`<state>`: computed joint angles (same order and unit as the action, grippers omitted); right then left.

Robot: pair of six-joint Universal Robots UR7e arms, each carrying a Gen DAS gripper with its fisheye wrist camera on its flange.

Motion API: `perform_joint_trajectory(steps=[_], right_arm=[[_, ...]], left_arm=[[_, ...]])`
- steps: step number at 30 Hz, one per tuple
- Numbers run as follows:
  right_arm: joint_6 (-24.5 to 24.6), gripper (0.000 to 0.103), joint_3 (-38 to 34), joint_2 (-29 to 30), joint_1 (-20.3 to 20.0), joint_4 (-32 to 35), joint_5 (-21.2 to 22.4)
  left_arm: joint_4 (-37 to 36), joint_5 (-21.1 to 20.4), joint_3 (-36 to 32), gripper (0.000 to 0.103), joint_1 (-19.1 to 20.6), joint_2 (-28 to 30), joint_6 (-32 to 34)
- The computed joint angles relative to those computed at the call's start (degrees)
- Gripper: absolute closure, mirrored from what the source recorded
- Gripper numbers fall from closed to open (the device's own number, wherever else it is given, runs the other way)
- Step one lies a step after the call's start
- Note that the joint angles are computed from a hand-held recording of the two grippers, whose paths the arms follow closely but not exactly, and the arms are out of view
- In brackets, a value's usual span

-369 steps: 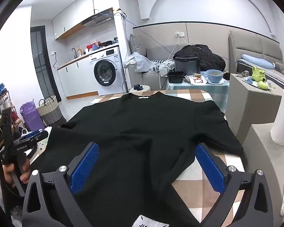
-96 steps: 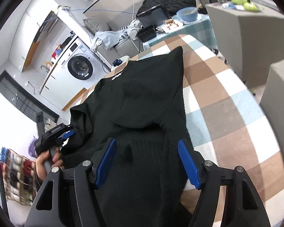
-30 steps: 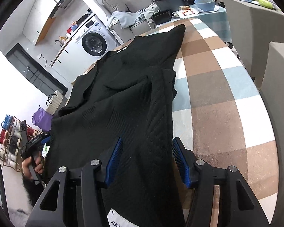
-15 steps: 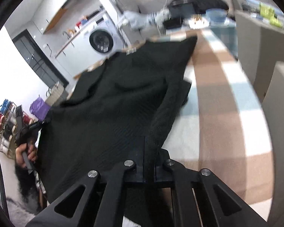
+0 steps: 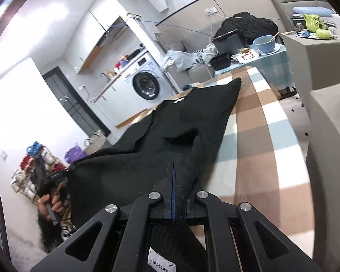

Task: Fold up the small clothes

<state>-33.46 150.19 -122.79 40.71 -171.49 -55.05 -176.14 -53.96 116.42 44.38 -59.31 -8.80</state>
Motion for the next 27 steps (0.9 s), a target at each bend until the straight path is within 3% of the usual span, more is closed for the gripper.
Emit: perform_joint_trajectory(steps=[4,7,10,14,20,24,27], right_arm=[[-7.2,0.099,1.4,-9.4,-8.0,12.1,7.9],[-6.4,0.099,1.6,-9.9,-8.6,11.2,7.2],[-1.4,0.099,0.4,-5.4,-5.3,5.8,3.3],[7.0,0.099,-3.3,3.6,3.4,-4.7,-6.0],[17.8,0.099,-13.2,19.2,16.9,-19.0,-25.4],[24.2,0.099,-18.9,26.3,20.1,-20.7,-32.5],[24.4,0.093,-22.8,31.0,23.1,-19.4,-40.8]], left_arm=[[1.6,0.3,2.9,0.099,-1.5,-2.8,-1.3],[2.1,0.7,2.9,0.099,-1.4,-2.6,-2.4],[2.5,-0.6,1.1,0.099,0.1,-1.4,-3.0],[2.4,-1.9,-5.2,0.099,2.8,3.1,-1.2],[4.7,-4.9,-17.2,0.099,7.1,10.9,0.0],[10.3,-3.5,-23.8,0.098,8.7,15.5,-0.8],[17.0,-1.3,-28.1,0.098,9.3,18.3,-2.8]])
